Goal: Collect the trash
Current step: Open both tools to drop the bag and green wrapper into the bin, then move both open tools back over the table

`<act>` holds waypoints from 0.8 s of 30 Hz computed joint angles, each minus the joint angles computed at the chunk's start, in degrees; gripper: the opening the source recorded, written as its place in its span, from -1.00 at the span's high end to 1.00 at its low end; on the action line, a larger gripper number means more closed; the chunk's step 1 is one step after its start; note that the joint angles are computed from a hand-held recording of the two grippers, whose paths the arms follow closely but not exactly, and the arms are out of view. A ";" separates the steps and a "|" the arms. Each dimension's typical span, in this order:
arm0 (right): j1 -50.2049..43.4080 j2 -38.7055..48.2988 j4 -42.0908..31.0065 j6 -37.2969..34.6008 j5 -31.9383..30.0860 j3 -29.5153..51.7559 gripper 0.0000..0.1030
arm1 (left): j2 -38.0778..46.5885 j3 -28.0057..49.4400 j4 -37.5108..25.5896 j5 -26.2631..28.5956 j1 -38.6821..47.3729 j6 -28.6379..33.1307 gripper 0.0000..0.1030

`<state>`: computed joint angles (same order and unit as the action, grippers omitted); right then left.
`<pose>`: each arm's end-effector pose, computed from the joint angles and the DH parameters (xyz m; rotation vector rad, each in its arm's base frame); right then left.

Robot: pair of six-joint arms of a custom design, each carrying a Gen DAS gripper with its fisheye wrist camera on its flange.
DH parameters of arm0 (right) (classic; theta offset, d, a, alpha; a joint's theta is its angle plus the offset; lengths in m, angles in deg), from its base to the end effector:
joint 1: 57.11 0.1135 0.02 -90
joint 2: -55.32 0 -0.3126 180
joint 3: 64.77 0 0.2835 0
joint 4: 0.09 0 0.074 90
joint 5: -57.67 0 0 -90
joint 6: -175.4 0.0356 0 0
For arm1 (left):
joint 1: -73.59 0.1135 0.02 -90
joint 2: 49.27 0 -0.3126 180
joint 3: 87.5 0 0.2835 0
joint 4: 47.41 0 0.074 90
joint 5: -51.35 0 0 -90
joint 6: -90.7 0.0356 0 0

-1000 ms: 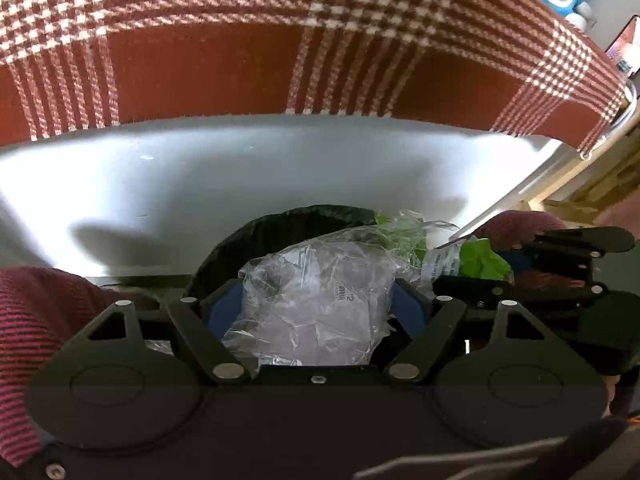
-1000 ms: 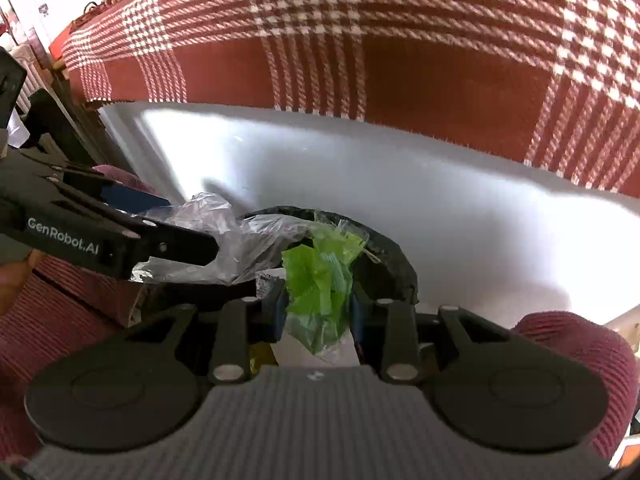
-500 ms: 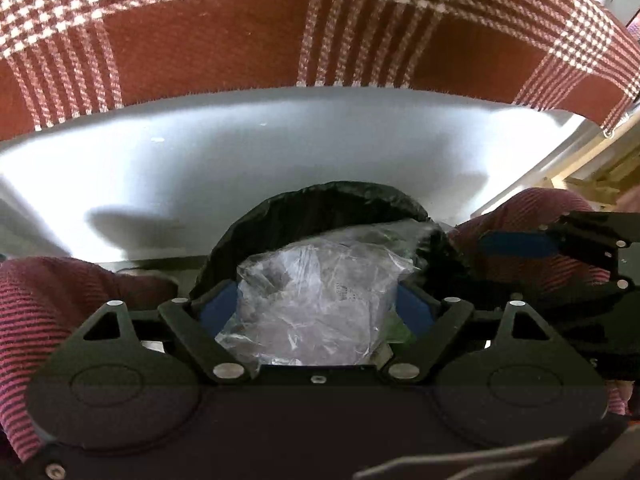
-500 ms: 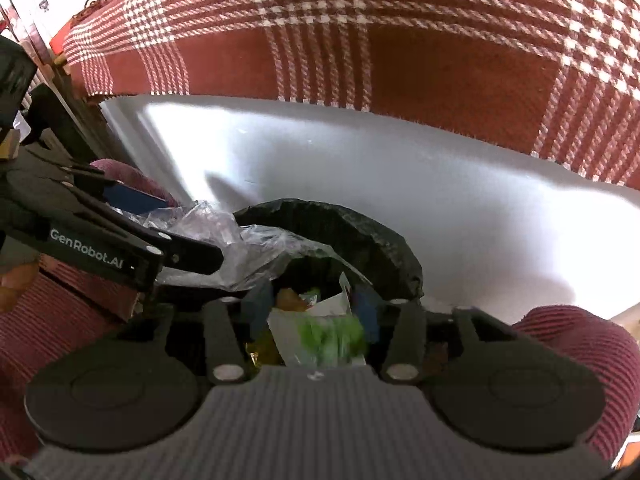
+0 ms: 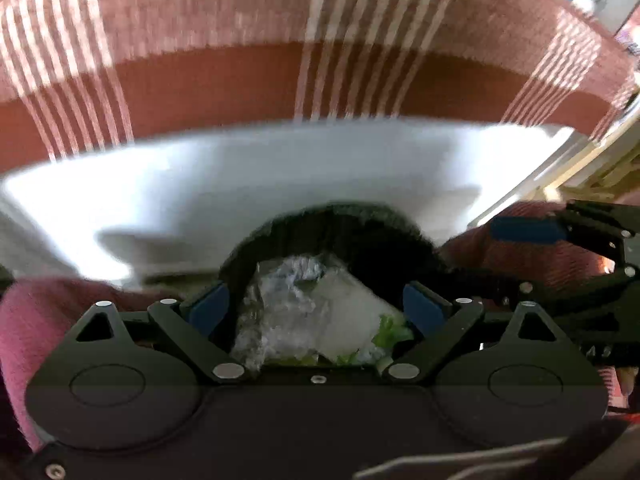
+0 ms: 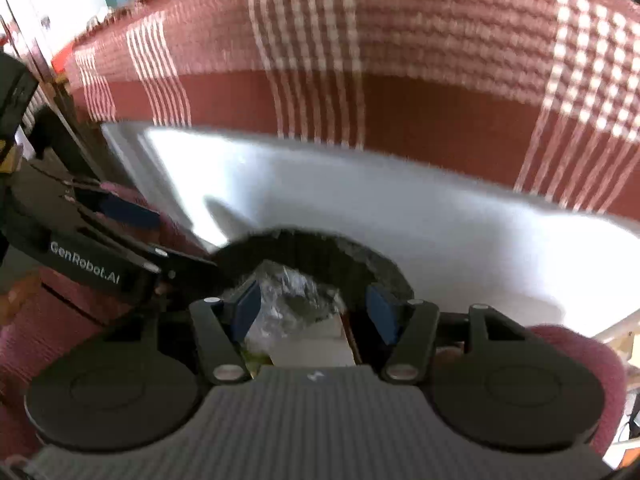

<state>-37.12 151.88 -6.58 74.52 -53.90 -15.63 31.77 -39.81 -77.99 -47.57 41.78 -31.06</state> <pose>0.2874 0.1185 0.1288 -0.8126 2.3617 0.5378 0.2205 -0.1303 0.1684 -0.0471 2.6707 -0.1486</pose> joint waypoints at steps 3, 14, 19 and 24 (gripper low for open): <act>-1.37 -4.38 -1.55 0.57 -2.69 0.92 -0.43 | -6.60 1.10 -2.33 -0.43 0.61 3.77 -0.81; -4.21 -9.13 3.29 3.00 -3.14 11.21 -0.55 | -14.58 9.91 3.95 -1.05 13.45 15.54 -0.96; -2.71 -1.46 2.60 1.22 1.77 22.14 -0.55 | -4.25 15.22 15.13 0.22 23.73 15.45 -0.97; -1.00 7.63 1.19 1.44 5.18 32.80 -0.55 | 10.88 26.52 18.35 -2.00 29.38 15.05 -0.97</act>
